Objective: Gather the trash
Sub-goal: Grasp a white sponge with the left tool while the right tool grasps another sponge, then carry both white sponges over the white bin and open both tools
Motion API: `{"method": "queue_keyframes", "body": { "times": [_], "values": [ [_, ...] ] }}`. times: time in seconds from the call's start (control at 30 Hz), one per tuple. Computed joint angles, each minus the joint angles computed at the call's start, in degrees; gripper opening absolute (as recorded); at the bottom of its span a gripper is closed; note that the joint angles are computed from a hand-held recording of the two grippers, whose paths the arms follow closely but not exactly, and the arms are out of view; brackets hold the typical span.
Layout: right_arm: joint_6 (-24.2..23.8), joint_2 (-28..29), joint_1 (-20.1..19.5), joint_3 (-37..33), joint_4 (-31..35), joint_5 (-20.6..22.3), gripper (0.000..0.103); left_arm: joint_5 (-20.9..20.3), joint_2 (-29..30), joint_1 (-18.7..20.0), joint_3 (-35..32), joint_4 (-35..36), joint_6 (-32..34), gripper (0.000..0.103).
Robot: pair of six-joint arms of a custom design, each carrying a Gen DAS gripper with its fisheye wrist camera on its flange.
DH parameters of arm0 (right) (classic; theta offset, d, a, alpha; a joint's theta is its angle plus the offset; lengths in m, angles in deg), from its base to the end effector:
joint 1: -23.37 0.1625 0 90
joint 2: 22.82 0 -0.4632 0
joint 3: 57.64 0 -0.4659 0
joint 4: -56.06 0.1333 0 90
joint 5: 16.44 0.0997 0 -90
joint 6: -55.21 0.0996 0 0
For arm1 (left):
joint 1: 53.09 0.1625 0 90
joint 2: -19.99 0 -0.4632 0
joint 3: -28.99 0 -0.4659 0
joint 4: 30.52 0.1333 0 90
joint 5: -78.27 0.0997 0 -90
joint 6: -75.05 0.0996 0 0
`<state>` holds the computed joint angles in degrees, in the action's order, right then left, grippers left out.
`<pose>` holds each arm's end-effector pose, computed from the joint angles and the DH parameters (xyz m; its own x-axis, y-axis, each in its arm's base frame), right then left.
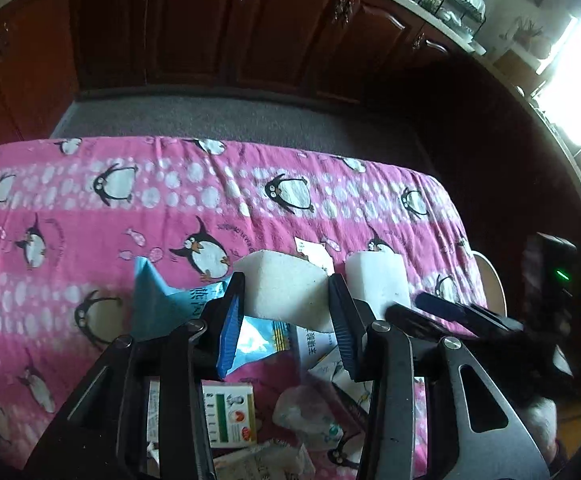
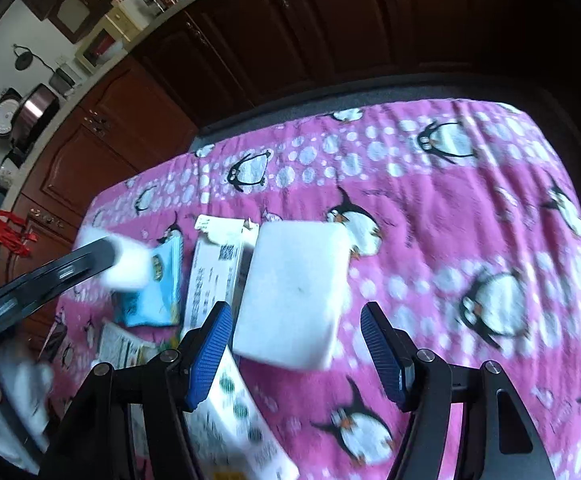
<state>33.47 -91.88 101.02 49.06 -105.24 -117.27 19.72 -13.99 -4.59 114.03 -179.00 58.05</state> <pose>-0.0317 -0.6806 0.2844 -0.9365 -0.0115 0.3506 -0.1818 0.8707 -0.4569 -0.3826 -0.7120 -0.0124 -0.8458 0.2752 -0.4570 0.4285 0.8607 -0.2748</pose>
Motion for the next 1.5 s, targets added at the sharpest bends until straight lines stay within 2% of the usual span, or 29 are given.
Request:
{"method": "queue_keyframes", "body": {
  "times": [0.13, 0.2, 0.3, 0.57, 0.73, 1.03, 1.27, 1.5],
  "values": [
    [2.4, 2.8, 0.4, -2.6, 1.8, -0.8, 0.064, 0.4, -1.1, -0.4, 1.6, -0.9, 0.0, 0.039],
    [2.2, 3.6, 0.6, -2.9, 0.9, -2.6, 0.059, 0.3, -1.3, -0.4, 2.0, -1.1, -0.4, 0.039],
    [1.1, 2.8, 0.1, -1.9, 0.0, -0.8, 0.056, 0.3, -1.5, -0.7, 2.4, -1.5, -0.6, 0.039],
    [-1.6, -5.6, -2.0, 4.3, -4.5, 4.9, 0.056, -0.8, -1.4, -2.2, 2.7, -2.8, -0.1, 0.039],
    [-4.1, -10.9, -3.1, 8.8, -6.2, 5.8, 0.056, -2.1, -0.4, -3.7, 2.5, -3.1, 0.5, 0.039],
    [-5.6, -19.5, -6.6, 15.1, -8.5, 8.3, 0.056, -3.8, 2.1, -7.3, 1.2, -3.2, 2.6, 0.039],
    [-6.1, -24.0, -9.1, 17.9, -9.6, 9.6, 0.057, -5.6, 4.1, -9.7, -0.6, -2.7, 4.2, 0.039],
    [-5.2, -28.4, -13.6, 19.1, -9.0, 11.1, 0.057, -8.0, 7.5, -11.6, -4.3, -0.9, 5.7, 0.039]
  ]
}}
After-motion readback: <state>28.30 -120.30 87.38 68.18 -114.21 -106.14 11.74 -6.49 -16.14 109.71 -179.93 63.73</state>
